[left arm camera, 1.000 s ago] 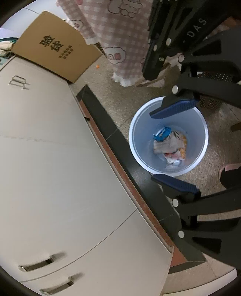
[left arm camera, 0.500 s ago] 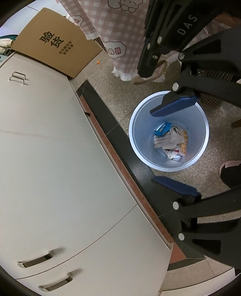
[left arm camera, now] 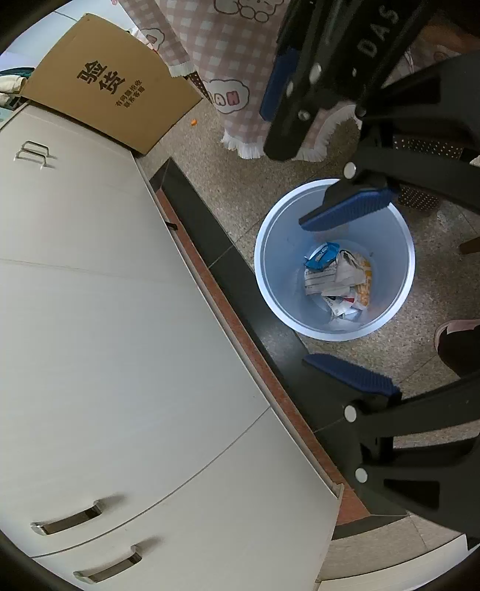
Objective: Collect trash
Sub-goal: 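Swing both open tools back over the table toward the remaining snacks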
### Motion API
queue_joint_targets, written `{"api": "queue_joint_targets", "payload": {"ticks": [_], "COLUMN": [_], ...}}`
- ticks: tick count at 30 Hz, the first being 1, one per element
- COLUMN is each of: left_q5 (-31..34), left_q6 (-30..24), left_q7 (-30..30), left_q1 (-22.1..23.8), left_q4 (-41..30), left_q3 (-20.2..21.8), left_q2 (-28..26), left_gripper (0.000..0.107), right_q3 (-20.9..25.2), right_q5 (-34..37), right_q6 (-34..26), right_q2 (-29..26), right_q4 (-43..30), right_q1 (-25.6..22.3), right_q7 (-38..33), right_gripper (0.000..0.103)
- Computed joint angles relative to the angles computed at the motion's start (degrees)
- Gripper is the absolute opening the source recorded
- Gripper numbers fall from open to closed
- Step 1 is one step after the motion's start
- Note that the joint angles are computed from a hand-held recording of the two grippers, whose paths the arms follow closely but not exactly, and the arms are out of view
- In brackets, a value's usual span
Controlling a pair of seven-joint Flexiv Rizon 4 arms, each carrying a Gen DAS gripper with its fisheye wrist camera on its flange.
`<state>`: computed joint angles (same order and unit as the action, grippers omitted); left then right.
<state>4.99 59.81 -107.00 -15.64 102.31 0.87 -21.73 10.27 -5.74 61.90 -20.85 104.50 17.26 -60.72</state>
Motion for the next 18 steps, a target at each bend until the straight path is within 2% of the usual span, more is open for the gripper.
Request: {"api": "queue_joint_targets", "payload": {"ticks": [8, 14, 18], "left_q5": [1.27, 3.04, 6.02], "left_q6": [-0.28, 1.71, 1.70], "left_q7": [-1.23, -4.04, -7.08], "left_q1": [-0.58, -0.97, -1.42], "left_q4": [0.04, 1.90, 2.46], "left_q3": [0.53, 1.03, 1.44], "left_q2": [0.38, 3.92, 8.01], "left_gripper": [0.068, 0.068, 0.068], "right_q3": [-0.51, -2.79, -2.62], "right_q5": [-0.87, -9.06, -13.17], "right_q6": [-0.15, -0.62, -0.44], "right_q2": [2.20, 6.98, 11.01], "right_q4": [1.40, 5.03, 7.32], "right_q1": [0.09, 2.09, 1.75], "right_q7": [1.13, 6.64, 9.36], "right_gripper": [0.043, 0.043, 0.043]}}
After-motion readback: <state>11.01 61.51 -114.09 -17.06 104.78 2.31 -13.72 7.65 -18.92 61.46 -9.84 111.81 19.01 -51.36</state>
